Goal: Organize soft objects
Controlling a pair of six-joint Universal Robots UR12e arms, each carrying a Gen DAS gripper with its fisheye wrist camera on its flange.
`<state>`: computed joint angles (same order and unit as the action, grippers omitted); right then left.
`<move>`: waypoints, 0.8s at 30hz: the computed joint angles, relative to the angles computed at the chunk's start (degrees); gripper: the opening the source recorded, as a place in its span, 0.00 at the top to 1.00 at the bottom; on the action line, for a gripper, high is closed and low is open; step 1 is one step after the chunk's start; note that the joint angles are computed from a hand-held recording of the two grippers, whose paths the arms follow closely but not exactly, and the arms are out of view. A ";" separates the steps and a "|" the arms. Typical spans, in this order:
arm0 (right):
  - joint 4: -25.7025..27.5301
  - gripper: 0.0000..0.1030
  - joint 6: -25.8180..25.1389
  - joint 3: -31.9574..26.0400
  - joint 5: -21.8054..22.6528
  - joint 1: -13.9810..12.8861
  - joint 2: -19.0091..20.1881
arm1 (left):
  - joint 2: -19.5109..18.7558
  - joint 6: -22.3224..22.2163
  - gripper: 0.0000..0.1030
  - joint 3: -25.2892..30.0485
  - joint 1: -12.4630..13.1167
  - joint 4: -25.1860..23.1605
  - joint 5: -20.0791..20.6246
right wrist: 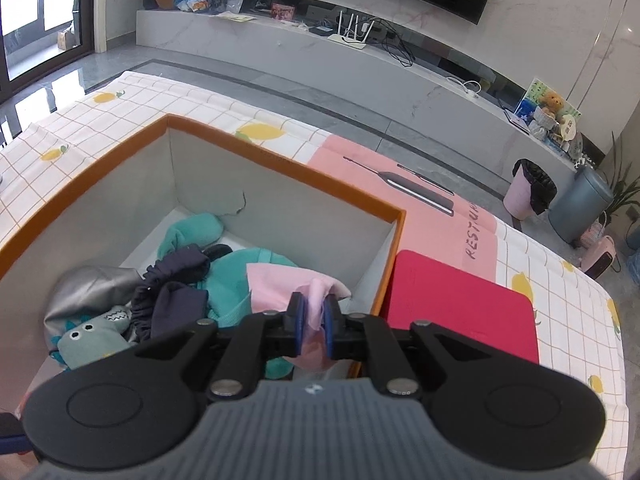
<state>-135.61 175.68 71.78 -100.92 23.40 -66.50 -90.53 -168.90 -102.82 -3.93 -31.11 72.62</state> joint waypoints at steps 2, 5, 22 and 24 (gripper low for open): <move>-0.88 0.69 0.17 0.40 0.02 0.08 -0.23 | 0.45 -0.70 0.19 -0.37 0.22 0.37 -0.31; -5.62 0.51 1.51 2.35 1.73 -0.14 -1.35 | 1.04 -3.05 0.17 -0.50 0.04 -0.34 0.94; -20.37 0.03 -2.95 17.19 2.65 -3.40 -15.55 | 5.08 -14.29 0.14 0.18 -3.18 0.62 7.82; -20.44 0.02 -1.72 20.26 1.63 -4.05 -18.29 | 4.94 -15.82 0.12 0.49 -4.46 1.60 10.78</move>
<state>-156.05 173.96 92.04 -99.29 19.35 -84.79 -85.59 -184.72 -102.33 -8.39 -29.52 83.40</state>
